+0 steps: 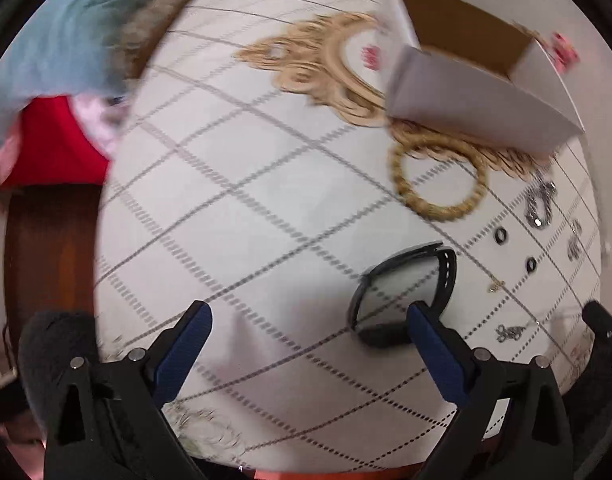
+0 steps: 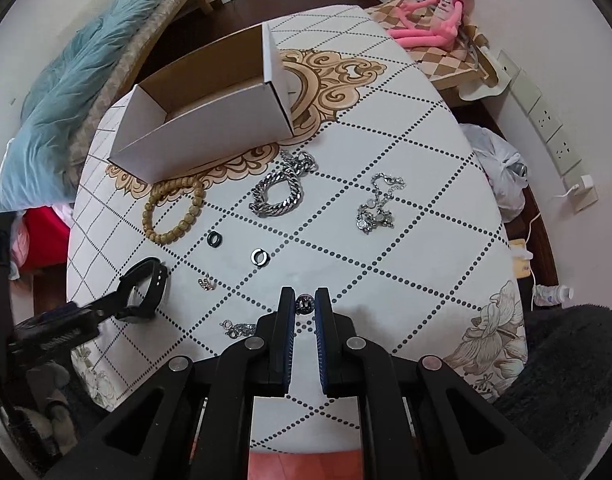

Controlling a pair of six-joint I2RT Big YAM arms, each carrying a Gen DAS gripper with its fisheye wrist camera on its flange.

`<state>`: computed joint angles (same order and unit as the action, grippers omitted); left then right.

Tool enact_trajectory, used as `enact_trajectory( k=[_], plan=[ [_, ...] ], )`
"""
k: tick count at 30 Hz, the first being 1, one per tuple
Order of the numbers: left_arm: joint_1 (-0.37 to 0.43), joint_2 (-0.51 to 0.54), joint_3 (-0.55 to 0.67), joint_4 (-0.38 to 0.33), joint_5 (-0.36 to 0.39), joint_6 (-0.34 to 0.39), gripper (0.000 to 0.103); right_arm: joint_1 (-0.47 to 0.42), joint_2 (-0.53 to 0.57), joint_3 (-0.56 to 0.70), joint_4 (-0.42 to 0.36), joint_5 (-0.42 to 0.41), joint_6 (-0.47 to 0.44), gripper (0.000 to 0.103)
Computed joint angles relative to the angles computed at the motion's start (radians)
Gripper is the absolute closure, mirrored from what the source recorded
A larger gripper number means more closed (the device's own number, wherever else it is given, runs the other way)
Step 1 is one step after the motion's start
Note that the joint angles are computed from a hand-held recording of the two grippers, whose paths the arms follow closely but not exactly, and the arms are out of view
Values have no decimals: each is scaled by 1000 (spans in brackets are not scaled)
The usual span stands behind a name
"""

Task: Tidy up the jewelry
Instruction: 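Grasp the black fitness band with the left gripper while the right grasps an earring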

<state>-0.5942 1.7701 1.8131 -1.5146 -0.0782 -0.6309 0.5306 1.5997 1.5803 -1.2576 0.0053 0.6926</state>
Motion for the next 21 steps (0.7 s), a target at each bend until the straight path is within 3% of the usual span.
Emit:
enact_trajectory(
  k=[4, 5, 6, 9, 16, 21],
  plan=[
    [-11, 34, 18, 7, 45, 50, 70, -9, 6, -5, -3, -9, -4, 93],
    [-18, 35, 17, 16, 29, 55, 71, -9, 6, -8, -3, -10, -2, 93],
    [-23, 31, 9, 36, 26, 64, 81, -10, 3, -13, 0, -13, -1, 93],
    [-31, 25, -1, 58, 30, 57, 95, -13, 0, -19, 1, -21, 6, 93],
    [-33, -16, -30, 103, 26, 24, 99, -14, -11, 14, 6, -44, -14, 93],
    [-39, -39, 27, 95, 3, 22, 99, -13, -4, 92, 6, -69, -43, 93]
  ],
)
